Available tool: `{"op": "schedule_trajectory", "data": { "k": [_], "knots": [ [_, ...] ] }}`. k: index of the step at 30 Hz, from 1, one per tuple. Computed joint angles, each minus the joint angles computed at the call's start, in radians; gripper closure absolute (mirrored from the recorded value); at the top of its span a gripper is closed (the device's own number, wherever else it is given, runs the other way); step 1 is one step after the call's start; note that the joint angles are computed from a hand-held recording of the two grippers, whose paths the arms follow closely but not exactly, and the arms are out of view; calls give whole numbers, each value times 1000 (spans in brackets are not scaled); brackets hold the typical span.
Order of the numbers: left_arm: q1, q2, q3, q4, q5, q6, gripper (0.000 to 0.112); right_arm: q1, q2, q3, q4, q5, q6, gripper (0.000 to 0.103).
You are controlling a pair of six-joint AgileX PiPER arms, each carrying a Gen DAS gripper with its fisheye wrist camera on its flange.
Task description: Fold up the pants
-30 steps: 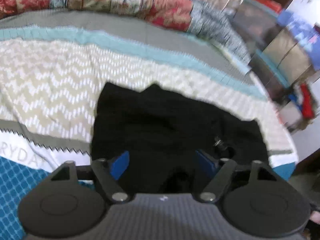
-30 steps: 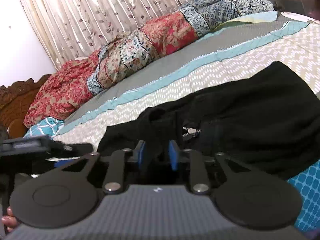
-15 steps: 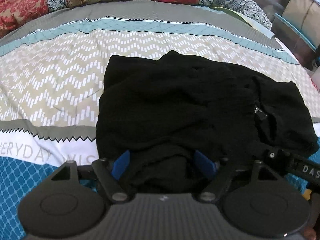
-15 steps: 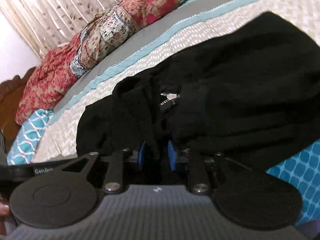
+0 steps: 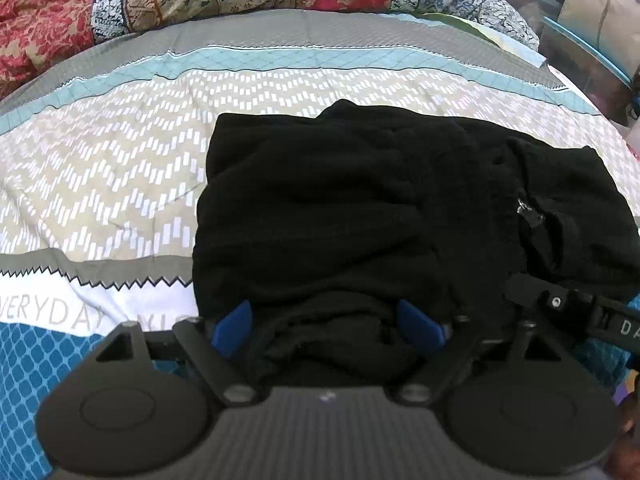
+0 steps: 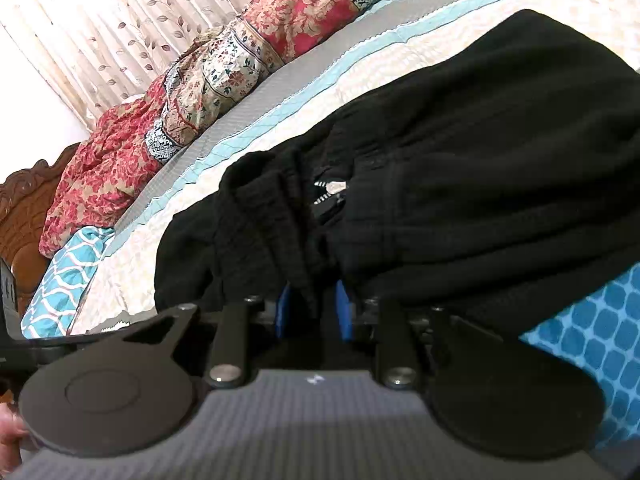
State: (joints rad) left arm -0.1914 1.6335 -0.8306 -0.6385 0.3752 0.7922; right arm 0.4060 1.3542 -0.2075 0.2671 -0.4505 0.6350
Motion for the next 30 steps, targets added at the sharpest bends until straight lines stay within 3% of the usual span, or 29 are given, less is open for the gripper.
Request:
{"op": "schedule_trajectory", "data": {
  "k": [6, 18, 30],
  "knots": [
    [-22, -2, 26, 19, -42, -11, 10, 20, 10, 4, 40, -26, -25, 76],
    [-29, 4, 31, 17, -50, -6, 9, -16, 41, 34, -80, -109, 94, 74],
    [-19, 4, 32, -12, -42, 33, 9, -130, 54, 68, -309, -170, 243, 73]
  ]
}}
